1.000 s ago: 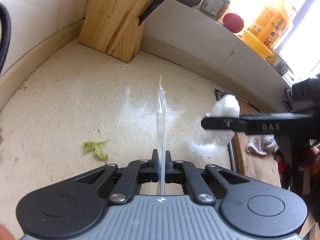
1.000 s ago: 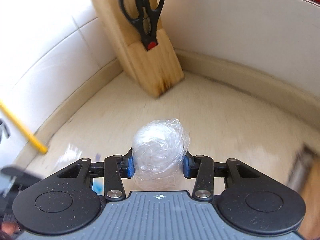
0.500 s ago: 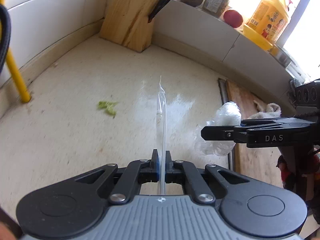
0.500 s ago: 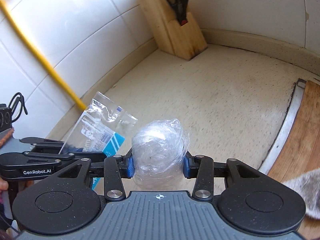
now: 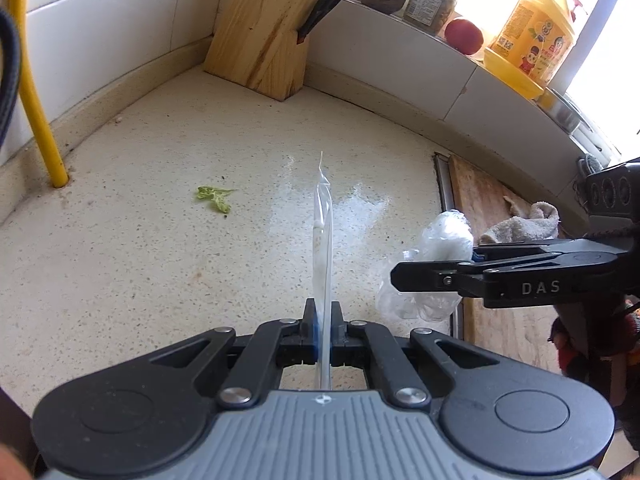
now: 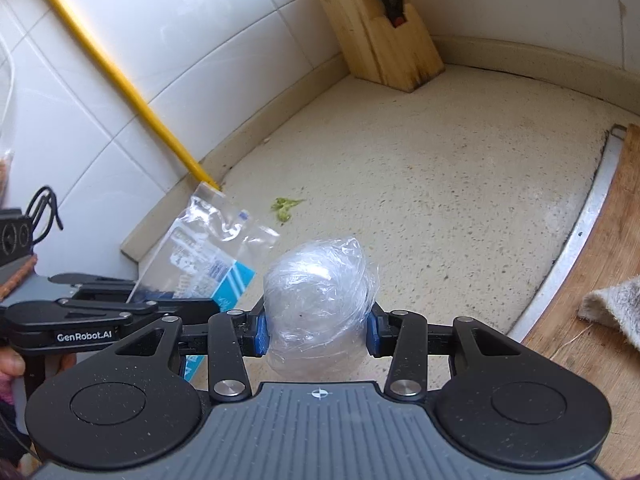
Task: Collect trash
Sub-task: 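Carry the wrapper and plastic bag ball down over the bin with both grippers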
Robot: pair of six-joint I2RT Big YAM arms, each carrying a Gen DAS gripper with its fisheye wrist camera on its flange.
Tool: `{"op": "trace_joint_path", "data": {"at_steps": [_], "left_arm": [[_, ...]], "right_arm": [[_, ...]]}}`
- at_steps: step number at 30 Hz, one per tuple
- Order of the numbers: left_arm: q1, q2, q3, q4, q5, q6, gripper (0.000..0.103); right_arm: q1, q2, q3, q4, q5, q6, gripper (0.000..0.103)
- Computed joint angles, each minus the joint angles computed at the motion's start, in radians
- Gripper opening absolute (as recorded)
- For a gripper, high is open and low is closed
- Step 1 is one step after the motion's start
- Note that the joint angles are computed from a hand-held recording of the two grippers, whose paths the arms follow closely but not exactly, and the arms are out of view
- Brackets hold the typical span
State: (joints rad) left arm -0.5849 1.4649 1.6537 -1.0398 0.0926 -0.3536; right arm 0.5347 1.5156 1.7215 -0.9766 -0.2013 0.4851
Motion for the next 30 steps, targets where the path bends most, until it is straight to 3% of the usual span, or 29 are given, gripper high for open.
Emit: {"op": "trace_joint_path", "data": {"at_steps": [8, 16, 23, 30], "left_arm": [[0.022, -0.065, -0.049, 0.0, -0.018, 0.035, 0.002], [0.076, -0.21, -0.169, -0.015, -0.035, 0.03, 0.002], [0.147, -0.371, -0.291, -0.051, -0.081, -0.013, 0.002], [0.238, -0.522, -0.4, -0.116, -0.121, -0.059, 0.002]], "right_arm": [[0.021, 0.017, 0.032, -0.025, 0.017, -0.006, 0.051], [0.081, 0.047, 0.083, -0.034, 0.045, 0.019, 0.051], [0.182, 0.136, 0.208, -0.065, 0.037, -0.001, 0.051], [0.275, 0.287, 0.412, -0.127, -0.025, -0.049, 0.051]]}}
